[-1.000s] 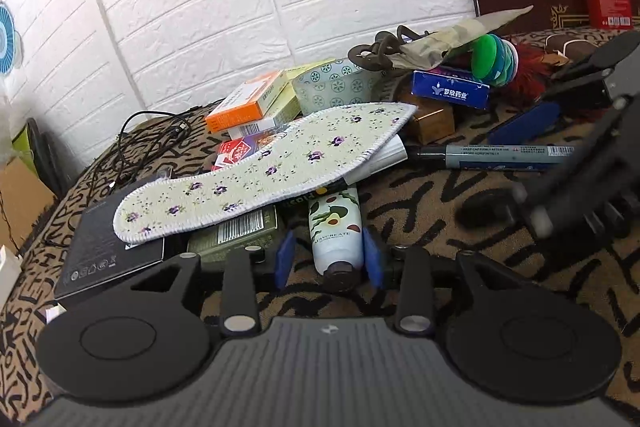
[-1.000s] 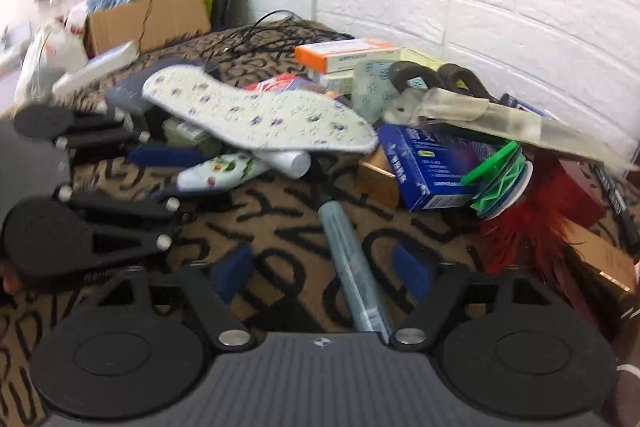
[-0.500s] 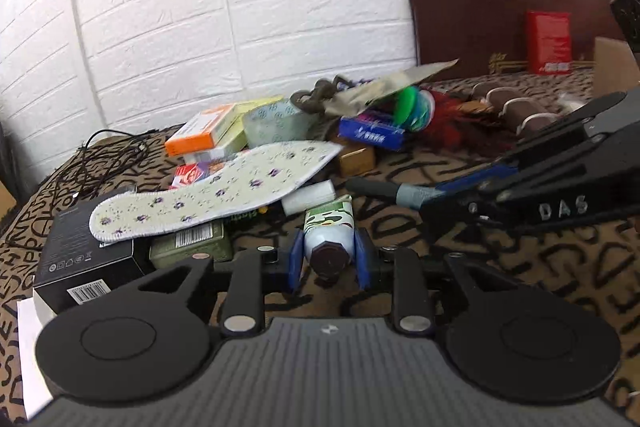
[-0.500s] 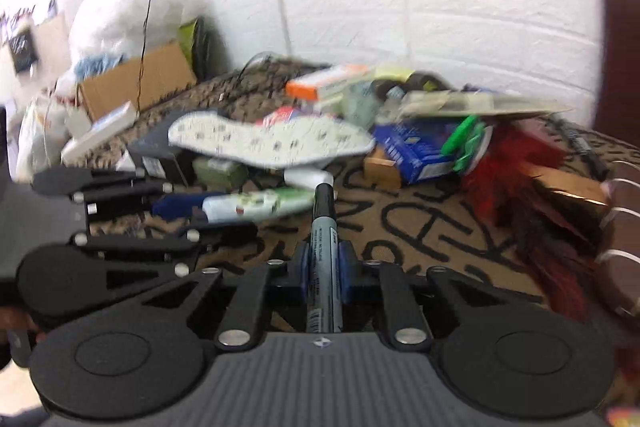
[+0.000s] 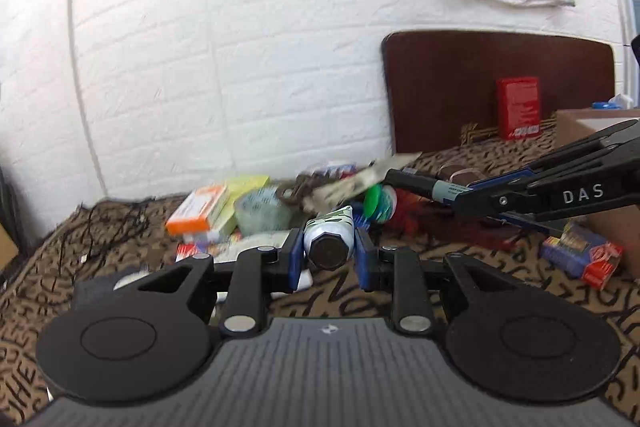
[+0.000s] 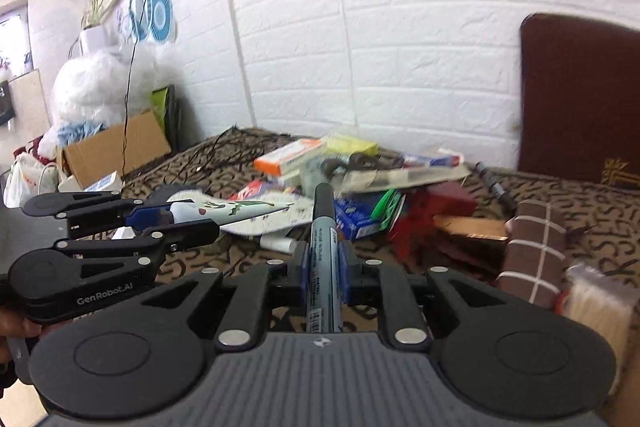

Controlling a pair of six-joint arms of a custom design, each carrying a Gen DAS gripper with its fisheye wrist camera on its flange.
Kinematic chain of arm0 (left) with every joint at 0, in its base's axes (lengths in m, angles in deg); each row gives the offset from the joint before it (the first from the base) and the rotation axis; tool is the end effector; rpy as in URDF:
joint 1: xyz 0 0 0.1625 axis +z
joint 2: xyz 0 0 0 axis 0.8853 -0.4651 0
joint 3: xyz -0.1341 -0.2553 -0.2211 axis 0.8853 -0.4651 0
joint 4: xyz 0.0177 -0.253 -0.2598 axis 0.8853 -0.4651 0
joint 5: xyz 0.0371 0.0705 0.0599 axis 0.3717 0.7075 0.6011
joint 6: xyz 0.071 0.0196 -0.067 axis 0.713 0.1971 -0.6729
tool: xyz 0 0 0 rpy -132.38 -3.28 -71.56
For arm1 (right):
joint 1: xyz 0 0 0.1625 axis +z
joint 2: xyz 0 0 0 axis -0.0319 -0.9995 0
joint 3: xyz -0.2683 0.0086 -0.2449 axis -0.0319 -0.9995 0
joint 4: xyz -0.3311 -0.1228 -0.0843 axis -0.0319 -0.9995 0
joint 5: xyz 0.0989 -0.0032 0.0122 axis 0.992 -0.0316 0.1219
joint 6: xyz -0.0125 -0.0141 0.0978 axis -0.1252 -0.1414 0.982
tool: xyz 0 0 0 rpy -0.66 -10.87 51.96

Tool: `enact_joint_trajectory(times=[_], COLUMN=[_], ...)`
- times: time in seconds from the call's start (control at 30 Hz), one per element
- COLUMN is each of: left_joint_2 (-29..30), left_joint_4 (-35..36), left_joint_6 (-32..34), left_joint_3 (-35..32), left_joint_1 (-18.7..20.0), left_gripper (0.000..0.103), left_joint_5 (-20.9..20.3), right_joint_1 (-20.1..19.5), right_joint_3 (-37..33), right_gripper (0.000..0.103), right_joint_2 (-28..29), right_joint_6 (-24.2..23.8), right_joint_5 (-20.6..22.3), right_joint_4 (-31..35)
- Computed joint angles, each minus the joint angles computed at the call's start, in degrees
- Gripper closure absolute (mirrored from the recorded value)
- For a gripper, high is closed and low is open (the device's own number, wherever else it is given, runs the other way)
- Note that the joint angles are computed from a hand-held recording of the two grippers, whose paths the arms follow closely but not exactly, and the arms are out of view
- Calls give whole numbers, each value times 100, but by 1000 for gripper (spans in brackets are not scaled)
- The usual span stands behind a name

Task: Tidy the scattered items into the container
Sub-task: 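Carry the tube and marker into the cardboard box and open both tools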

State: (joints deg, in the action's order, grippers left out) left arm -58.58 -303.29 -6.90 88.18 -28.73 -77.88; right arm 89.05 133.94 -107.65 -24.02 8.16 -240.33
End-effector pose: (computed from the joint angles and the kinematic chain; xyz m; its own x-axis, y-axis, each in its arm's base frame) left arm -0.2765 -0.4554 0.0251 -0.5832 -0.0032 -0.8124 0.7650 0.3342 -0.5505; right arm 0.1353 -0.5472 0.2324 -0.5078 -0.8170 0.2733 -0.8204 0.3618 -0.4427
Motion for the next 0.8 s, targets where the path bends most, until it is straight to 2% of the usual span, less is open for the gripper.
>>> enact_joint_trajectory(times=[0.17, 0.3, 0.57, 0.67, 0.8], left_joint_2=[222, 525, 1408, 1700, 1941], left_joint_4=[152, 638, 1891, 2505, 3242], left_joint_6=[522, 596, 564, 485, 417], left_joint_3=[-691, -1386, -3066, -3609, -4021], left_joint_1=[-46, -25, 88, 135, 184], left_gripper=[76, 76, 76, 76, 76], left_joint_5=[-674, -1398, -2746, -3029, -3030], right_joint_1=[-131, -359, -1136, -1422, -1715], right_joint_3=[-12, -31, -18, -18, -107], right_gripper=[89, 89, 89, 89, 89], right_joint_2=[-384, -726, -1423, -1553, -1515], right_joint_6=[114, 193, 586, 822, 1056], right_joint_5=[225, 258, 238, 173, 5], right_joint_4=[-132, -322, -831, -1048, -1199])
